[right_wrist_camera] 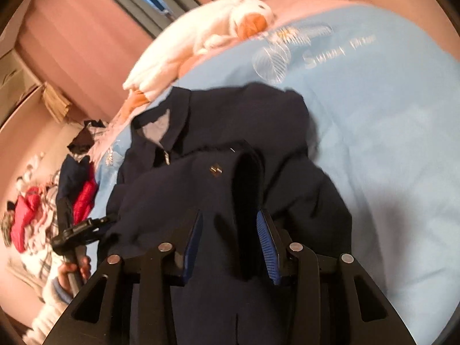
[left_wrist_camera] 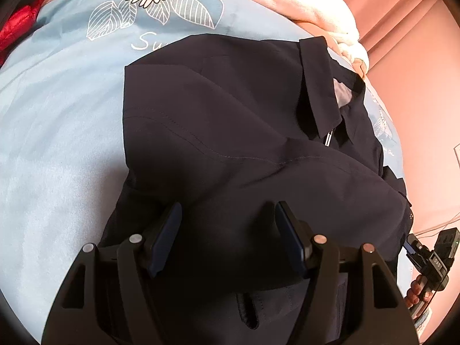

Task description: Fold large clothes

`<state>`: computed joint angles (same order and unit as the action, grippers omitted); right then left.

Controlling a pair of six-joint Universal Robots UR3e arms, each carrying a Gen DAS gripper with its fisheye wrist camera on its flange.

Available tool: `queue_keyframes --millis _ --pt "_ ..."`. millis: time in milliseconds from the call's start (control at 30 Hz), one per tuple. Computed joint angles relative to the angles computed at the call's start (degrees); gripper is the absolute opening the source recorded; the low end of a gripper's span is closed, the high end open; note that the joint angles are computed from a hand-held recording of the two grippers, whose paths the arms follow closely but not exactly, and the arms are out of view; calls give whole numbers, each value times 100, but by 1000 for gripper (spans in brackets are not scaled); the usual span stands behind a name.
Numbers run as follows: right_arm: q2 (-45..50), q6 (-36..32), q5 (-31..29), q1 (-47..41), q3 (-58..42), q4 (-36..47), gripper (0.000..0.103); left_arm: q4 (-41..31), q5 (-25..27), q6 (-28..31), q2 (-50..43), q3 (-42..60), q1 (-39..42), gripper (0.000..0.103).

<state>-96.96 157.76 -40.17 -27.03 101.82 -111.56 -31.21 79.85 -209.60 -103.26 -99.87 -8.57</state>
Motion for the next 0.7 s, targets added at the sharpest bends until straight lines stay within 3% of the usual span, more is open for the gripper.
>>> queue_keyframes --millis 133,233,267,333,367,400,467,567,700 --pt "-341 -618 687 -329 240 693 41 -146 26 12 -113 194 -22 67" --pt "-139 -316 384 -99 144 238 40 -96 26 -54 -165 216 -27 68" --pt "-40 -393 463 -75 75 344 31 -73 30 -73 -173 211 -31 68" --pt "25 -451 416 34 9 366 21 -83 43 -73 -178 216 -42 68" --pt "36 -531 365 87 -26 421 5 -100 39 -64 -166 214 -38 68" --pt "51 -906 525 16 -161 957 4 -119 32 -44 -159 215 -31 68" --pt "-234 -2434 1024 -275 -306 2610 4 -180 6 12 -158 236 -13 68" --pt "-462 -3972 317 -101 -622 3698 4 -288 -20 60 -186 308 18 68" --pt "-477 -3841 -1165 564 -283 2923 4 -281 -97 -16 -186 289 70 68"
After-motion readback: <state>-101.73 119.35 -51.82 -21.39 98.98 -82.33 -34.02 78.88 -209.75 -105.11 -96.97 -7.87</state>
